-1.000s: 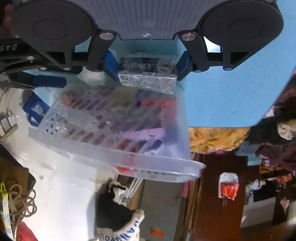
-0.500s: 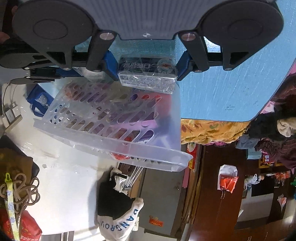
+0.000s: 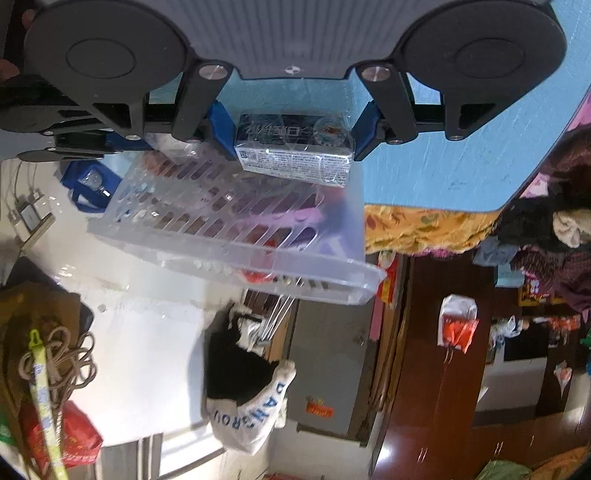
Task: Organize objects
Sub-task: 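Grasp the clear-wrapped blue box with left tool while right tool grasps clear bag, then lift the wrapped box and clear bag over the basket and open both tools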
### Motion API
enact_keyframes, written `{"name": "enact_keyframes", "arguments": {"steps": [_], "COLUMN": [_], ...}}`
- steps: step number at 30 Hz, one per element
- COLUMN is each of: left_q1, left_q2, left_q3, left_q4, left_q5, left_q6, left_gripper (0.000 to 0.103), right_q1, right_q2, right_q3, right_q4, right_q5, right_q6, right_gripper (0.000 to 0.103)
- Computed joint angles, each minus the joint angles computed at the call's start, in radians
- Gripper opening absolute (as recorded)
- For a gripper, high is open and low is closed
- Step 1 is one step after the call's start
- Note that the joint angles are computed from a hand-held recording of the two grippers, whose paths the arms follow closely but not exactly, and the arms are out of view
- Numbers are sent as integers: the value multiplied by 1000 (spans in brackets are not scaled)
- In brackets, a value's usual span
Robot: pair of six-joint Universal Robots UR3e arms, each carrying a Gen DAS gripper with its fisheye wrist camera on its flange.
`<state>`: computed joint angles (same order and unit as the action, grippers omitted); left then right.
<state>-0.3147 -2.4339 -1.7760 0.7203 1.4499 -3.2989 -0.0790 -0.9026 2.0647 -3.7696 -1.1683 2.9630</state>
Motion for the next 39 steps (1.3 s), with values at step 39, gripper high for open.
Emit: {"name": "enact_keyframes", "arguments": {"steps": [39], "left_q1": [-31], "left_q2": [87], "left_q3": [-13], "left_q4": [265], "left_q5": [53], "left_q6": [79], "left_gripper": [68], "right_q1": [21], "right_q2": [-180], "right_q3": [73], "right_q4": [-138], "right_q5": [8], "right_q6": [53], "right_gripper": [46]}}
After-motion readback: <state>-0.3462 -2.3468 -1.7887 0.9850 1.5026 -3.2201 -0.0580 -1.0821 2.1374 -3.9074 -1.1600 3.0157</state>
